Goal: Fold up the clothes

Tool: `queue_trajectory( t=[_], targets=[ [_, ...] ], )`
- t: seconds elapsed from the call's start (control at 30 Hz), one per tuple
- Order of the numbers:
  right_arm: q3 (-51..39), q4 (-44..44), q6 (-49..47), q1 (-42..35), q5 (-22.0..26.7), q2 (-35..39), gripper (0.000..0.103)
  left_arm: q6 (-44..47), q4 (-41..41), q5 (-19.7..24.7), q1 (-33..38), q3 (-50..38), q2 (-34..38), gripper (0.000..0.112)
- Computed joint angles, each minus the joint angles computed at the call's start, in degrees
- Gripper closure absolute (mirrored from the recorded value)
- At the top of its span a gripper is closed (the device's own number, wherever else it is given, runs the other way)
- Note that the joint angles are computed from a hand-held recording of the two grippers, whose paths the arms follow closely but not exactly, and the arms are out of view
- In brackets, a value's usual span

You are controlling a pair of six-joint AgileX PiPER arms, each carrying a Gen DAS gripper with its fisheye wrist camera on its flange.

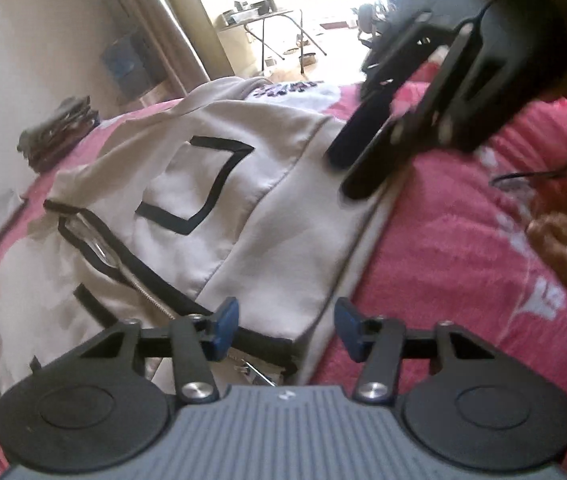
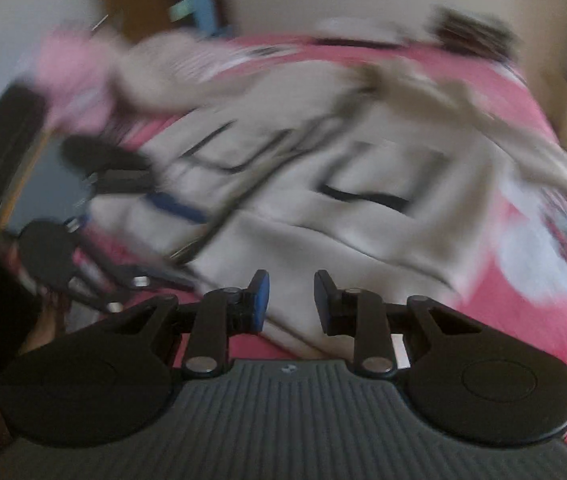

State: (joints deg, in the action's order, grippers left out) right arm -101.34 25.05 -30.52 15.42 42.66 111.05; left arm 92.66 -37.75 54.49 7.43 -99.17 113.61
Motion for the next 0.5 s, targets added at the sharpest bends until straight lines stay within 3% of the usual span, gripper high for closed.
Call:
queue_trajectory(
  t=[0.17,0.33,0.5],
  targets=[
    [-7.1,-9.9,-4.2,5.3,2.6,5.2,0.080,5.3,0.1,-3.2,0.1,3.5,-0.7,0.069],
    [-8.3,-12.5,-7.1,6.8,4.4,7.0,0.080,6.2,-0.8,-3.3,0.2,3.2,-0.5,0.076],
    [-5.1,-17.9,-8.9,9.6,1.3,6.0,0.080,6.0,-0.7,-2.4,0.3,2.1,-0.1,0.079]
  ],
)
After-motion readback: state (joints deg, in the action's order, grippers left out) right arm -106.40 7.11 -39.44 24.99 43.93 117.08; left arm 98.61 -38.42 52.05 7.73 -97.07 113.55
